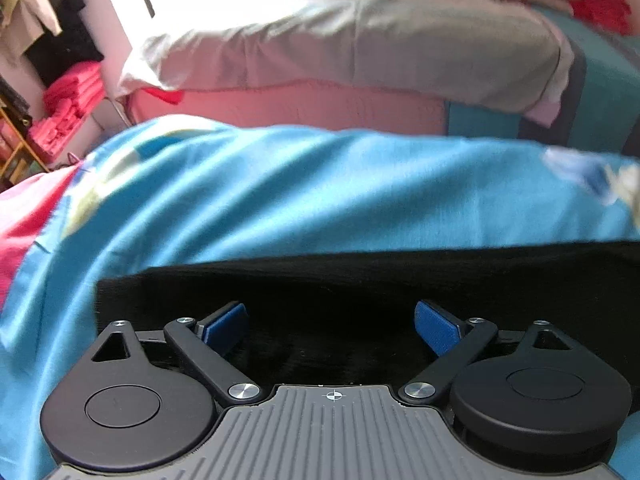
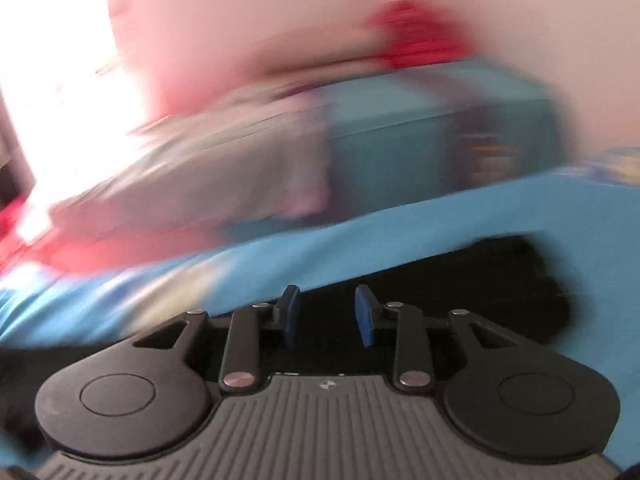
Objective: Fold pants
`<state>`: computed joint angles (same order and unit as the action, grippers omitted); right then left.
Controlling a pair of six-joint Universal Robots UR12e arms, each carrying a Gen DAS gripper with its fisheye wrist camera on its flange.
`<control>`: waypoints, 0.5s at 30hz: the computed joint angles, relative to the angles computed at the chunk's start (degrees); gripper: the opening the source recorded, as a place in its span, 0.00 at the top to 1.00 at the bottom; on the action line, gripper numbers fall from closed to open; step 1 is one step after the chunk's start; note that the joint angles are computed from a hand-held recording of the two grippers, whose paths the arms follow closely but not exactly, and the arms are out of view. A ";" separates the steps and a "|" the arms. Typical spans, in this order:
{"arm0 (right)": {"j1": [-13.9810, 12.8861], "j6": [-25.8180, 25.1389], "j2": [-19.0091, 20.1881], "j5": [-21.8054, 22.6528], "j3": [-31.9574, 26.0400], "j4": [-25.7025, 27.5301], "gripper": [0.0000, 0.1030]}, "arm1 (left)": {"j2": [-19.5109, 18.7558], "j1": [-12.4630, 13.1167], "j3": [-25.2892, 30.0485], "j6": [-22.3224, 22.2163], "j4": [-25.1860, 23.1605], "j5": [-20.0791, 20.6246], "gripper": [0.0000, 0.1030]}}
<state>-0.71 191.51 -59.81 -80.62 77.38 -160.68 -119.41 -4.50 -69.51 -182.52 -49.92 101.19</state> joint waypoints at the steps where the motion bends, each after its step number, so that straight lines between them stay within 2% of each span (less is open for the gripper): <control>1: 0.51 -4.16 -0.08 4.81 -0.13 1.73 0.55 | 0.67 0.11 -1.01 -0.69 1.41 0.54 0.00; 2: 1.14 -8.48 0.00 9.58 -0.32 3.41 0.54 | 1.12 0.23 -1.68 -1.25 2.12 1.32 0.00; 4: 2.50 -14.89 0.74 16.38 -1.32 5.99 0.53 | 1.72 0.63 -2.61 -2.16 2.77 2.84 0.00; 6: 3.69 -19.30 2.06 22.46 -3.26 9.41 0.51 | 2.13 1.27 -3.30 -3.32 2.93 4.78 0.00; 9: 4.44 -21.50 4.33 24.94 -6.53 14.01 0.46 | 1.85 2.49 -3.43 -5.32 1.18 7.72 0.00; 10: 4.35 -20.58 5.25 24.04 -7.70 14.72 0.48 | 1.53 2.86 -3.36 -5.52 -0.01 8.56 0.00; 11: 4.13 -19.02 5.77 22.38 -8.34 14.61 0.61 | 1.84 3.62 -4.21 -6.29 1.20 7.01 0.00; 13: 3.14 -12.19 5.54 18.21 -7.75 11.73 0.78 | 2.39 4.81 -4.30 -10.12 -0.04 3.29 0.00; 14: 2.48 -7.52 5.26 16.32 -7.23 10.03 0.77 | 2.45 4.86 -3.90 -11.55 -0.86 3.10 0.00; 15: 1.88 -1.69 4.59 13.10 -6.09 7.27 0.71 | 2.70 4.72 -3.86 -11.86 -0.83 3.17 0.00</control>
<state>1.17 189.82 -55.22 -67.52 71.29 -153.41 -116.71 0.22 -73.37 -194.38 -50.75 104.36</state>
